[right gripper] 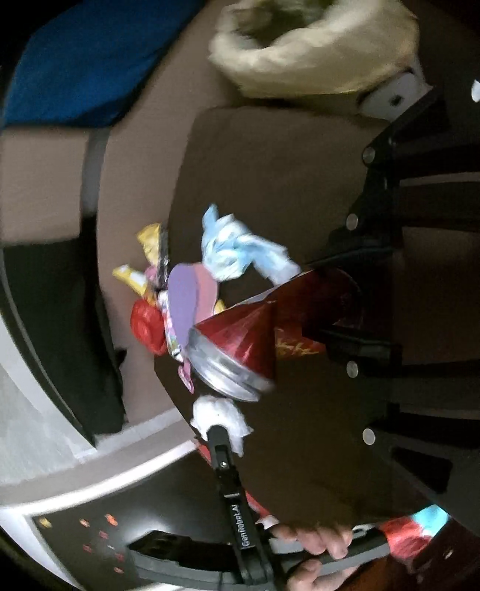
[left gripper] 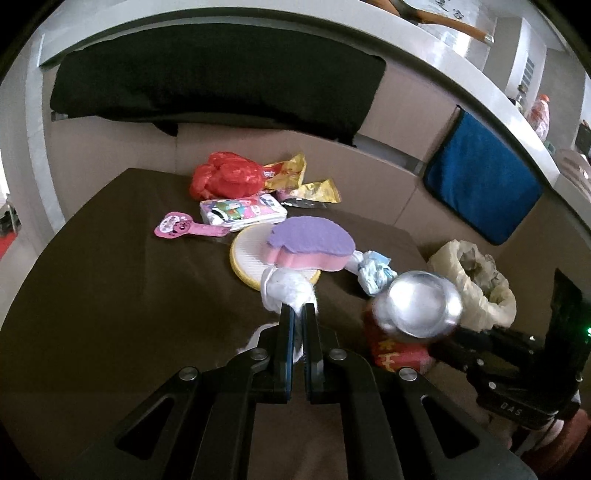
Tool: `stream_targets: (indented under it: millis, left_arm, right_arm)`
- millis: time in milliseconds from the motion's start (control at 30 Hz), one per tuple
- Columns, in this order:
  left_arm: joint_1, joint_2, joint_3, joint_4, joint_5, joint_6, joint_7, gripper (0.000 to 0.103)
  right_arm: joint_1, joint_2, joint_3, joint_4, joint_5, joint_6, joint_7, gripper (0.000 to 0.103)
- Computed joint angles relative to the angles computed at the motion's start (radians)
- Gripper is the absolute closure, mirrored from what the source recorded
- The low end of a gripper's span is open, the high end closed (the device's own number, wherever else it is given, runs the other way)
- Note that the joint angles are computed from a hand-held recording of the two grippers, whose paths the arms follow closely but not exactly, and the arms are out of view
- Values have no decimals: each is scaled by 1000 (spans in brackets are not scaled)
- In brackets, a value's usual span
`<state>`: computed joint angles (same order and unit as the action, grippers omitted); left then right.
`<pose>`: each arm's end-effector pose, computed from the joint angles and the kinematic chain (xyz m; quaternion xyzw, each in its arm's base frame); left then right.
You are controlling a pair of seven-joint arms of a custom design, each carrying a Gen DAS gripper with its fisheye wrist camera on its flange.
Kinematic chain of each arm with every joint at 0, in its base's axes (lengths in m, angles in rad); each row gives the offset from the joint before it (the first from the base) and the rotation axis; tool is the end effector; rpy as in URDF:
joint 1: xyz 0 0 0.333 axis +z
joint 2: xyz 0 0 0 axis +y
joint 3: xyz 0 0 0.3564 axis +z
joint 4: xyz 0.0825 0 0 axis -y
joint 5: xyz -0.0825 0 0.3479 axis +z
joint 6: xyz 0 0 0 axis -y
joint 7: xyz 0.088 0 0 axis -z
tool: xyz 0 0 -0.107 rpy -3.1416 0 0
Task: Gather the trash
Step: 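Lift the red can and tissue ball with both tools and carry them over the bin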
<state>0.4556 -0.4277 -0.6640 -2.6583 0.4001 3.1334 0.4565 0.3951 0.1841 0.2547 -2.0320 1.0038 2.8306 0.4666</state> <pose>0.3849 -0.1420 0.4935 -0.7688 0.4881 -0.3314 0.2469 0.5030 0.3170 0.4707 -0.8604 0.3217 -0.0616 0.3905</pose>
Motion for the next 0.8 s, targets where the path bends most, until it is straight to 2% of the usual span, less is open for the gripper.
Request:
stream_targets:
  millis: [133,200,300,367,600,800]
  left_arm:
    - [-30,-12,51,-23,-8,-2,19,99]
    - [-44,-20,82,-42,-19,4,31,99]
    - [-65,-32,131,-74,-47,15,53,99]
    - [-69,-34,148,-90,-68,23,66,99]
    - [-88,-12,185,-126,-143,53,117,99]
    - [-86,-19,196,-143,-195,63,155,99]
  right_arm:
    - [-1,35,15,63,18,-44,-56,70]
    - [14,63,8,97,-53,-72,-21,53]
    - [45,122,-2,170,-194,-100,77,48]
    - [71,161,-9,214,-287,-87,162,47]
    - [87,277,10,341,-461,-104,349,38]
    - [60,343,66,415,-495,-160,418,38]
